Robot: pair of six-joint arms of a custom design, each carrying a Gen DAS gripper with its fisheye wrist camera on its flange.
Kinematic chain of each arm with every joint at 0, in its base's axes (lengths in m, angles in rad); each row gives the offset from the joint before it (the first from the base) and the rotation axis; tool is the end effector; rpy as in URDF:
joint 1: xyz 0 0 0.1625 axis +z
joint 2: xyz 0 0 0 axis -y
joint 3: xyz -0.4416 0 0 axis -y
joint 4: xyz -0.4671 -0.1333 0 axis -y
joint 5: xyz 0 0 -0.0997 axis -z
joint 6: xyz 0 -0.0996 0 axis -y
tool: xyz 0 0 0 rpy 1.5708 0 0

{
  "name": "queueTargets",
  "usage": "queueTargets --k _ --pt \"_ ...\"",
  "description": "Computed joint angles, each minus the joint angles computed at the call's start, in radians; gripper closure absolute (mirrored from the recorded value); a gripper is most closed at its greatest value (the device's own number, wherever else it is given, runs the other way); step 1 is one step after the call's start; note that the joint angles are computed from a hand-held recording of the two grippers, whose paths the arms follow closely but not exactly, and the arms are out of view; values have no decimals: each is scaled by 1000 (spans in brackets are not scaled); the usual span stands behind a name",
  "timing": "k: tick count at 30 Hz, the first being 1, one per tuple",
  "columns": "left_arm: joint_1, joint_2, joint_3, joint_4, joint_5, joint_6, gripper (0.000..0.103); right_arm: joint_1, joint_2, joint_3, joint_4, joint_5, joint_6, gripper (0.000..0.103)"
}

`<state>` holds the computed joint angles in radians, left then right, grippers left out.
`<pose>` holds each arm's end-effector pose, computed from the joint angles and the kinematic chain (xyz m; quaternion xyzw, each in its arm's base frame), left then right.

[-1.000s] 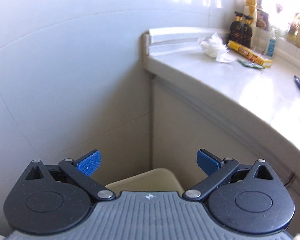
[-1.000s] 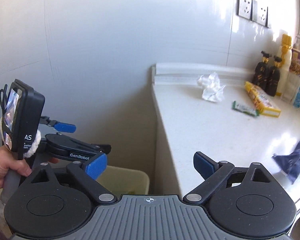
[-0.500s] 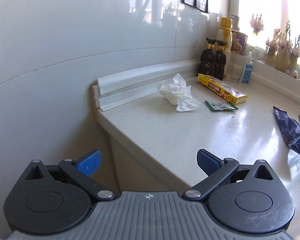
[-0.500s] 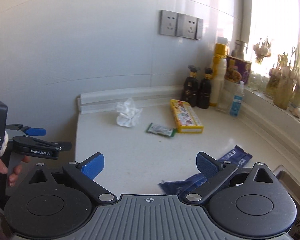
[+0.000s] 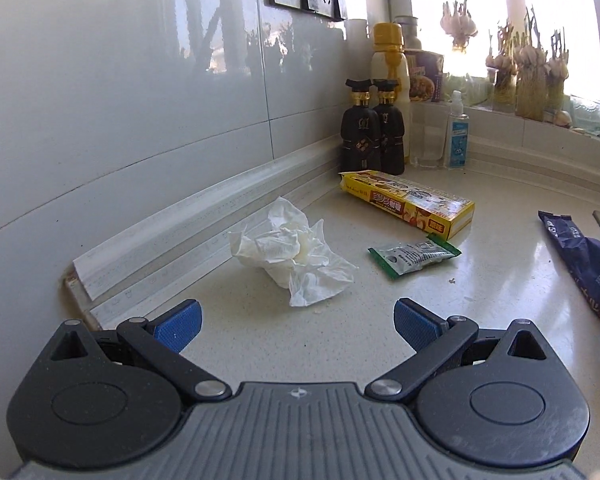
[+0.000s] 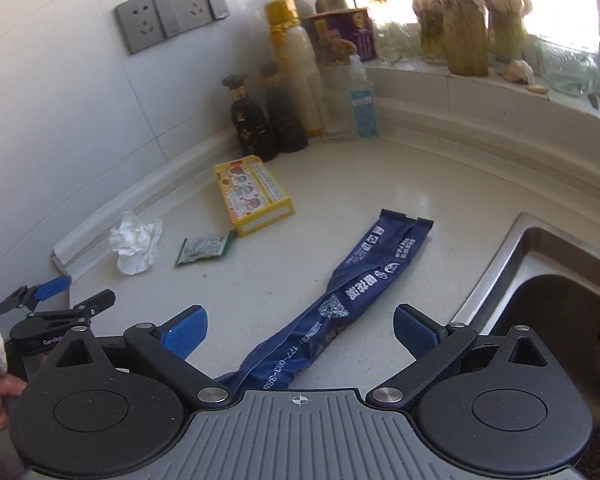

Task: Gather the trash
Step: 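Move both open tools back toward the tissue and blue wrapper on the counter, then grasp the crumpled tissue with the left tool while the right tool grasps the blue wrapper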

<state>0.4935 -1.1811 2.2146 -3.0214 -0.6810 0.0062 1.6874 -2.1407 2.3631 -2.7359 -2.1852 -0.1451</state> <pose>-0.3611 -0.4335 0.1528 0.3790 0.8026 -0.3756 0.2667 0.1151 -0.3306 0.4641 -0.0253 -0.8599 0.4290 0.2756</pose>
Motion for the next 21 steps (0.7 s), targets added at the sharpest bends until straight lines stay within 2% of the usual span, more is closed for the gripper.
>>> queueTargets --k 4,8,10,12,14,17,19,21 --pt "30 52 -37 -55 -16 46 1 -55 19 0 -24 15 2 3" --pt "55 106 -71 -102 -16 80 3 -105 31 -6 0 59 28 3" --pt "65 117 -92 -80 -16 89 12 -116 41 -6 -12 65 23 3" --pt "68 126 -106 -70 -3 84 14 -124 50 -6 -23 70 13 3" --pt "76 121 -119 -45 -28 80 20 -129 59 -8 -33 69 5 3" --pt "81 127 -137 -21 -29 77 24 -136 73 -8 -52 65 4 3" --pt "85 129 -145 0 -29 61 32 -139 81 -9 -61 61 3 4" --pt "88 132 -154 29 -24 39 48 -142 85 -7 -73 58 4 5"
